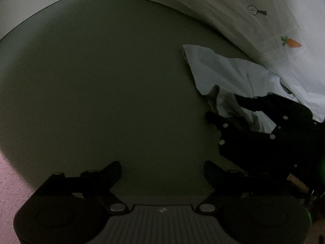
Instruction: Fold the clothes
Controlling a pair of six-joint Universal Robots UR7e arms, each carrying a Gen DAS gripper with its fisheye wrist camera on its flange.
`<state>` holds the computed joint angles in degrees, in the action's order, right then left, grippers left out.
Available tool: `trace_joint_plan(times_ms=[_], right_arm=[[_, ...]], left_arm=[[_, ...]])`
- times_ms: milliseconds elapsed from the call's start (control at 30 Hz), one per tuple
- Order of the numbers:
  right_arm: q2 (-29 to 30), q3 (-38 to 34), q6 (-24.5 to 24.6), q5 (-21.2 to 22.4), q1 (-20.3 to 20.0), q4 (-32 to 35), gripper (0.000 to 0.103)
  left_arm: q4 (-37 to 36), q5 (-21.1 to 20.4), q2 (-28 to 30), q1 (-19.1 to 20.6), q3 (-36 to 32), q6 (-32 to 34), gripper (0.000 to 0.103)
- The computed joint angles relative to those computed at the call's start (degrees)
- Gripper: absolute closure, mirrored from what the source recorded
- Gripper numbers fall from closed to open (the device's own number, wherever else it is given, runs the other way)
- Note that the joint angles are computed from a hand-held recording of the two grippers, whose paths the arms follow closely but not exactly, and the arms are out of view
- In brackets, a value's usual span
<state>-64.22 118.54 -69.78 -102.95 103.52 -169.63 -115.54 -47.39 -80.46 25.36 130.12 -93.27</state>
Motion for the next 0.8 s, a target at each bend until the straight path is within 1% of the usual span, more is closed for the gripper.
trace_joint_plan(times_ms=[67, 133, 233, 267, 367, 400, 500, 633, 700, 767, 800], right_arm=[[0.1, -0.8, 2.7, 0.4, -0.5, 1.4, 0.073], [0.0, -1.6, 4.3, 0.8, -0.8, 3.1, 0.079], [-0.1, -2.4, 8.1, 1.7, -1.0, 3.6, 0.091], [-0.3, -2.7, 11.1, 2.9, -1.3, 3.4, 0.096], [-1.9, -4.6, 23.4, 8.7, -3.3, 4.5, 0.099], [-3.0, -4.8, 28.0, 11.2, -4.5, 3.9, 0.099], [-6.6, -4.9, 39.7, 18.1, -8.6, 0.5, 0.100], [-12.7, -2.9, 52.5, 24.9, -16.1, -5.8, 0.100], [-15.7, -1.4, 57.4, 25.9, -20.7, -8.8, 0.100], [-18.3, 0.0, 60.4, 23.7, -24.9, -9.6, 0.099], [-19.4, 0.5, 61.4, 22.4, -27.0, -9.1, 0.096]], left_arm=[[-0.4, 0.0, -0.3, -0.1, 0.3, 0.0, 0.013], [-0.7, 0.1, -0.4, -0.1, 0.4, -0.2, 0.013], [-2.3, 0.2, -0.2, -0.1, 1.0, 0.8, 0.007], [-1.8, 0.2, 0.1, -0.1, 0.6, 0.7, 0.007], [0.7, -0.6, 1.2, 0.1, -1.1, -0.5, 0.008], [1.7, -1.0, 1.6, 0.2, -1.9, -1.2, 0.008], [-0.1, -1.5, 2.8, -0.7, -2.7, -0.1, 0.009], [0.8, -2.0, 6.7, -3.1, -5.8, 2.4, 0.009], [0.3, -2.6, 9.0, -4.1, -7.2, 4.2, 0.009], [-1.1, -3.8, 11.0, -4.8, -8.0, 5.3, 0.009], [-1.6, -4.5, 12.2, -5.0, -8.5, 5.8, 0.009]])
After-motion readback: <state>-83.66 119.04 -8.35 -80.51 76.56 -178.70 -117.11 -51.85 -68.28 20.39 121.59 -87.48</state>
